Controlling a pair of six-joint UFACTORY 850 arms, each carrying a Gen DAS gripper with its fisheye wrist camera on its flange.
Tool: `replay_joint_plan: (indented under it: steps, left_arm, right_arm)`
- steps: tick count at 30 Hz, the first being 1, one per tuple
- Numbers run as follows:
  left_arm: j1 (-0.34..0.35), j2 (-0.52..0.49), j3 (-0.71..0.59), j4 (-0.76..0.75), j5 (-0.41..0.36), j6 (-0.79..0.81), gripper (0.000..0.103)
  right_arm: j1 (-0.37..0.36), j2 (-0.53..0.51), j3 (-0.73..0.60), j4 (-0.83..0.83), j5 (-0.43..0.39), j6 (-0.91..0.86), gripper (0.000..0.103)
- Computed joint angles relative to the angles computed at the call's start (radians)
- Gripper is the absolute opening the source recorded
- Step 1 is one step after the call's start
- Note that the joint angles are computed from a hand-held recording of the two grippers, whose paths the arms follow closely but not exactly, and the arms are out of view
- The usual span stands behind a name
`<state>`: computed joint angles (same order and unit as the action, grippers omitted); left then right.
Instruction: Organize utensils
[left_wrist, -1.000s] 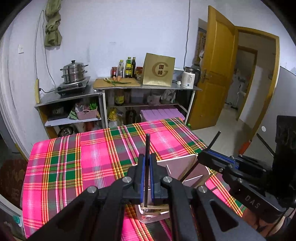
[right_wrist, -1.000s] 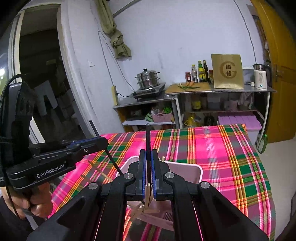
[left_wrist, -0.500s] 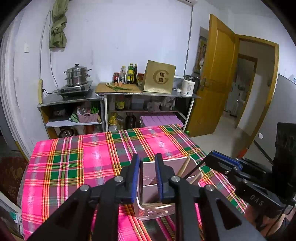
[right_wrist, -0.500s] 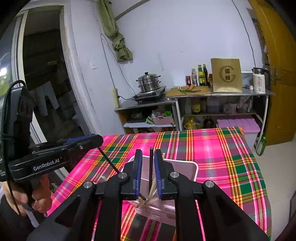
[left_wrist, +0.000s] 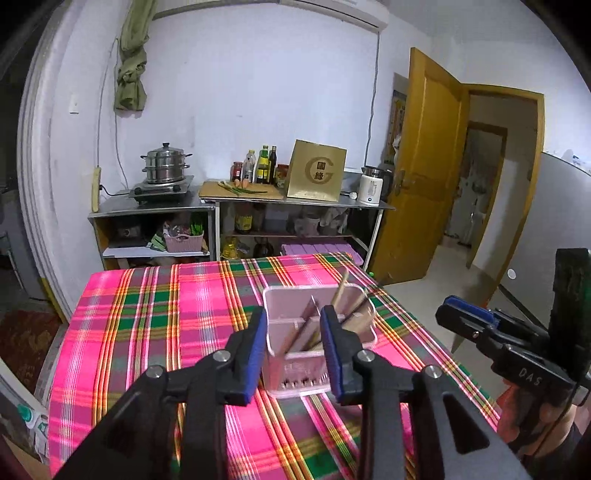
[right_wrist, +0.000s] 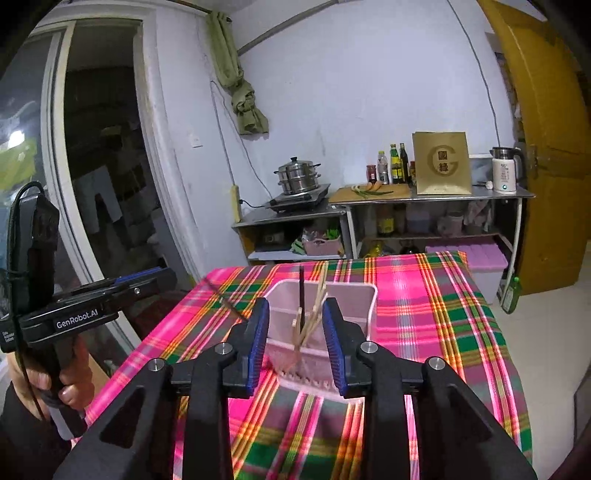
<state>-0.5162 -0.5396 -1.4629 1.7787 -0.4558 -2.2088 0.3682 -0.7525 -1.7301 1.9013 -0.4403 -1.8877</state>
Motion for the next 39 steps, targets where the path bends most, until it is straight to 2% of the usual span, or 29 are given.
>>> replay_joint_plan:
  steps: [8,12,18,23,28,39]
  left_arm:
    - [-0.078,0.043,0.145,0.089,-0.111,-0.187,0.035]
    - [-0.112,0.052,0.2,0.106,-0.163,-0.256,0.035]
    - [-0.172,0.043,0.237,0.04,-0.259,-0.244,0.035]
    - [-0.208,0.029,0.254,0.024,-0.301,-0.259,0.035]
    - [-0.24,0.021,0.268,-0.001,-0.346,-0.275,0.035]
    - [-0.274,0.014,0.302,0.007,-0.372,-0.327,0.035]
  right_arm:
    - [0.014,0.141,0.272,0.315,-0.023,-0.372,0.032]
    - [0.017,0.176,0.365,0.419,-0.037,-0.487,0.034]
    - [0.025,0.221,0.478,0.552,-0.057,-0.63,0.034]
    - [0.038,0.26,0.564,0.696,-0.079,-0.785,0.034]
    - [0.047,0.285,0.631,0.777,-0.11,-0.864,0.034]
    - [0.047,0.308,0.696,0.824,-0.137,-0.911,0.035]
